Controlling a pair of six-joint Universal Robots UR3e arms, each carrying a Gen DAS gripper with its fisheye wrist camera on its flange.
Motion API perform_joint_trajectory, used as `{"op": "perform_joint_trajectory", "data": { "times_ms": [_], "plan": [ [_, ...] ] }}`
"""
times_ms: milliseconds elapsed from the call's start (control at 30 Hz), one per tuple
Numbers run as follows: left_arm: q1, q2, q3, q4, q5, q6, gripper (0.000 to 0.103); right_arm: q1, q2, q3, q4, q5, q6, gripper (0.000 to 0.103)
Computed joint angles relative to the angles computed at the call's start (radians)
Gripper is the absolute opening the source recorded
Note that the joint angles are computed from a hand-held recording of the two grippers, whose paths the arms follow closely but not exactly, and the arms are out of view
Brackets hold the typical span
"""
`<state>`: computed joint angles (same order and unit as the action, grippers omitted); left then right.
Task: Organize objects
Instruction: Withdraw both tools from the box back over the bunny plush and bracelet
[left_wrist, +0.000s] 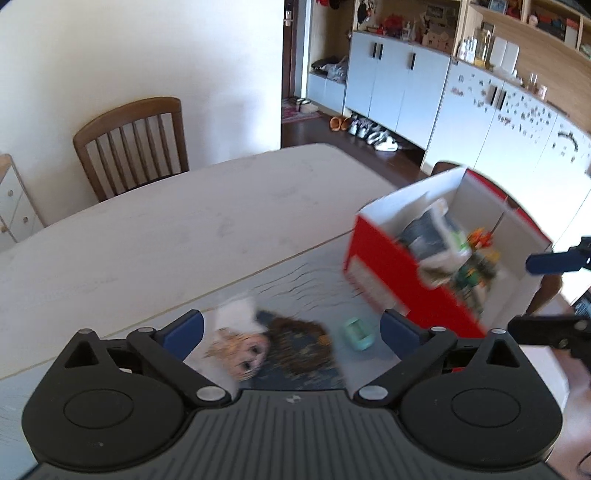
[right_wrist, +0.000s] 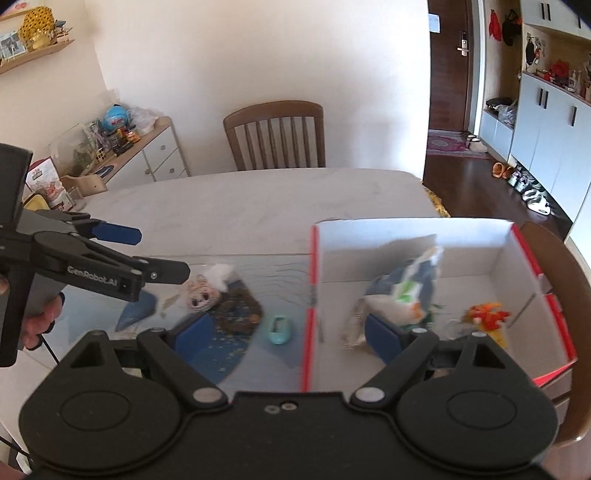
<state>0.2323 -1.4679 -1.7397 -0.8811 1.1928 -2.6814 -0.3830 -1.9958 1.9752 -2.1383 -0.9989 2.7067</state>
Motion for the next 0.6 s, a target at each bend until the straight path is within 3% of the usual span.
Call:
{"op": "perform_joint_trajectory", "data": {
  "times_ms": [267, 600],
  "plan": [
    [0.14, 0.009, -0.173, 0.117, -0.048, 0.202, 0.103, 0.259, 0.141, 0.011, -0.22, -0.157, 0.197, 0.09],
    [0.163, -0.11, -0.331, 0.408, -0.075, 0.255, 0.103, 0.452, 0.393, -0.084, -0.388, -0.317, 0.396, 0.089]
  ]
}}
